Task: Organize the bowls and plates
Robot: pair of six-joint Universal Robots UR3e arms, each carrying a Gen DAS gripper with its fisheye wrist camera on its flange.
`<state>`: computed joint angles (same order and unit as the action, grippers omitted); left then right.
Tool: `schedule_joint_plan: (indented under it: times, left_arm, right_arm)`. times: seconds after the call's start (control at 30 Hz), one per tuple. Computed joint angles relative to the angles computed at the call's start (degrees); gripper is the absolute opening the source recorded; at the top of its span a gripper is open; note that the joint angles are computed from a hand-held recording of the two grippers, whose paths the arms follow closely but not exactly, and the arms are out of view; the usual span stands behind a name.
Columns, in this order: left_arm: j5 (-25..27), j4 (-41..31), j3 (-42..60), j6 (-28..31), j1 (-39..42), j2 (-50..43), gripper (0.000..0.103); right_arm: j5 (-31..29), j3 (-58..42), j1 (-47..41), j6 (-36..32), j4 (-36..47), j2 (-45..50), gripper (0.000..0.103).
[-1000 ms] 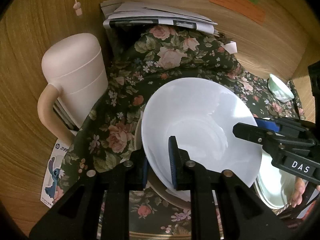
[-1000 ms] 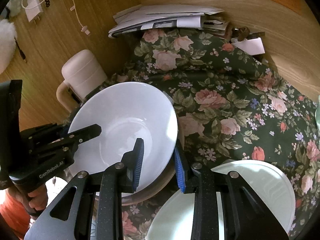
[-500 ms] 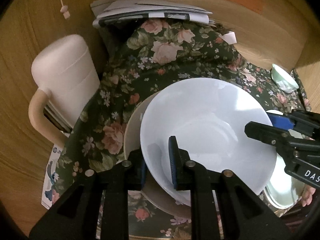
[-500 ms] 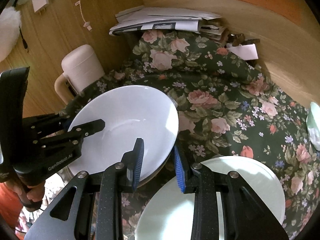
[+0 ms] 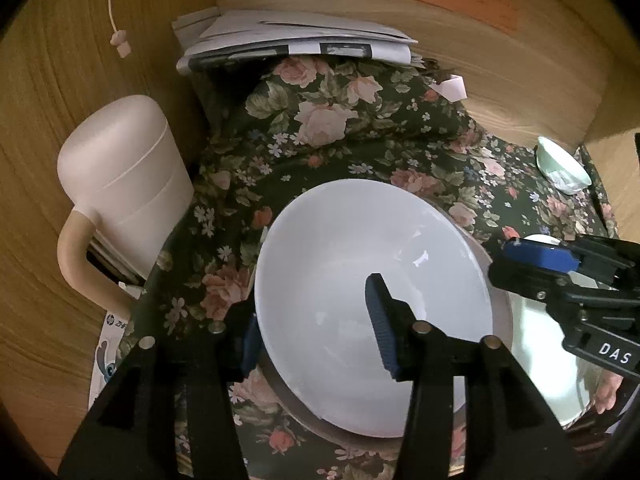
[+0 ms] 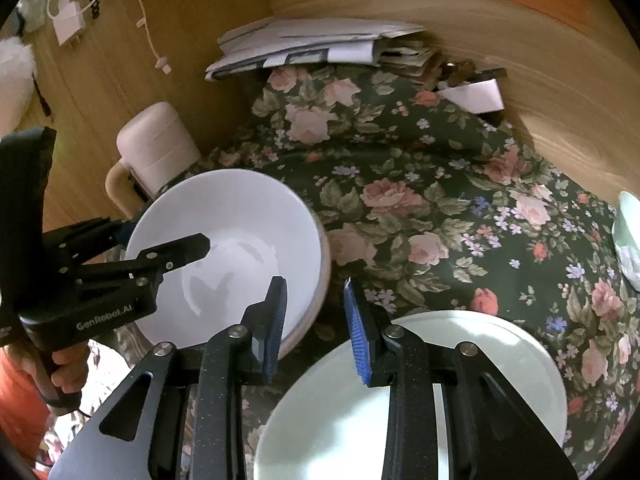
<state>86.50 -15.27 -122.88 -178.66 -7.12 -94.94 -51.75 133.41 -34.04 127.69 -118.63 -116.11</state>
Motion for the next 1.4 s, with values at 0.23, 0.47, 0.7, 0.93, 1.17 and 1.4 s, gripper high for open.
schedule_joint_plan:
  times: [0.23,0.47,0.7,0.93,1.17,1.4]
  left_arm:
    - [4.2,4.2,0.6,-0.3,-2.0,0.8,0.059]
    - [3.3,1.4,6.7,-1.9,-5.2,0.3,0.067]
    - [2.8,-1.4,17.4,-3.5,-11.3,-5.7,0.071]
    - [2.2,-6.8,33.8,-5.5,-16.6,-16.3,0.072]
    - [2.6,-15.7,54.5,-6.5,-21.5,-29.6,0.072]
    - [0.7,-29.5,80.1,-7.2,-23.7,-44.7,0.072]
  right_arm:
    - [3.9,-2.0,-7.8,-5.3,8.3,-5.4,0.047]
    - [7.1,-5.8,-16.0,-10.2,14.8,-6.9,0.054]
    - [8.8,-9.3,-24.1,-12.7,15.5,-4.2,0.057]
    - [8.3,-13.7,-28.6,-9.3,7.8,5.2,0.057]
    - [6.5,-18.7,-30.4,-2.5,-3.1,16.8,0.057]
    - [2.0,-25.8,-29.3,6.2,-14.0,30.9,0.057]
